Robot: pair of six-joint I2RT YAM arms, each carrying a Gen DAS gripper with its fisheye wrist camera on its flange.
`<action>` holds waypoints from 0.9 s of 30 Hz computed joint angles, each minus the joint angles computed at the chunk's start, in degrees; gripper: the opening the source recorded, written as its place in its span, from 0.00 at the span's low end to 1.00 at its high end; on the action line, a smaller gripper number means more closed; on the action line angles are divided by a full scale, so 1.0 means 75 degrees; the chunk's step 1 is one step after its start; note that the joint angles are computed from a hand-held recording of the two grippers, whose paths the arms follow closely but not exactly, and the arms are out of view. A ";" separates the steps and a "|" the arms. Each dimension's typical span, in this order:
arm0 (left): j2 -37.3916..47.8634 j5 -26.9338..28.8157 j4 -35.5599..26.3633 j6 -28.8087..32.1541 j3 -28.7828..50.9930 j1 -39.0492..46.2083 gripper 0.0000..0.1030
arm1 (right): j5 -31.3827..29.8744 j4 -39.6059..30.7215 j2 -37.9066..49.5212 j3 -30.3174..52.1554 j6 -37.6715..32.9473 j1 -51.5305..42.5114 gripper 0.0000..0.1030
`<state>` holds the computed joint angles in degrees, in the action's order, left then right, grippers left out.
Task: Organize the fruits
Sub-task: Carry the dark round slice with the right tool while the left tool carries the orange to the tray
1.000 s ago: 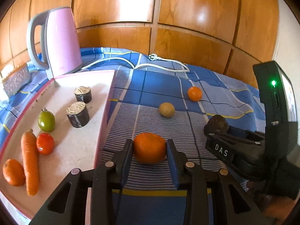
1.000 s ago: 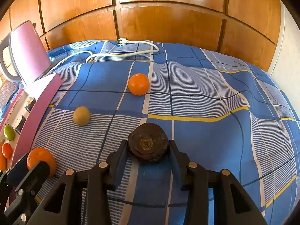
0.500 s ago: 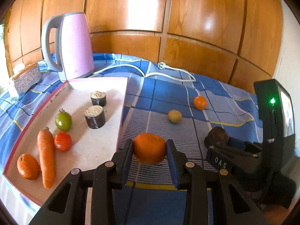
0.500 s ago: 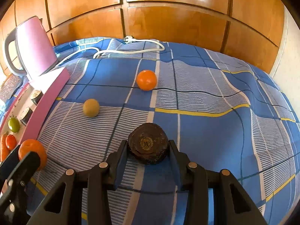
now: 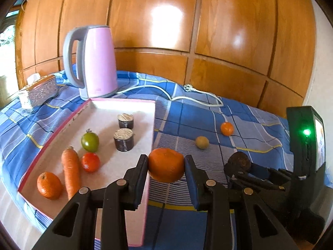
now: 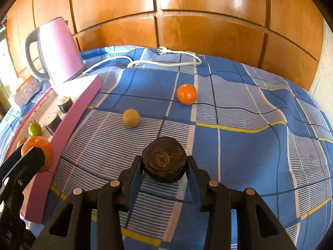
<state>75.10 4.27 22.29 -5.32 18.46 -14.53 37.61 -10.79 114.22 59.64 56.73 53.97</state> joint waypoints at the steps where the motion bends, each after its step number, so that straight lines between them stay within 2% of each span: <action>1: -0.0039 0.0033 -0.0003 -0.0024 -0.0018 0.0068 0.35 | 0.0038 0.0063 -0.0032 -0.0030 -0.0034 0.0058 0.41; 14: -0.0447 0.0209 -0.0031 -0.0666 -0.0130 0.0953 0.35 | 0.0229 0.0596 -0.0117 -0.0062 -0.0522 0.0391 0.41; 18: -0.0259 0.0196 -0.0201 -0.0931 0.0049 0.1217 0.35 | 0.0133 0.0945 -0.0196 -0.0204 -0.0628 0.0404 0.41; 27: 0.0204 -0.0352 -0.0333 -0.1308 0.0316 0.1403 0.35 | -0.0191 0.1750 -0.0159 -0.0087 -0.0865 0.0473 0.41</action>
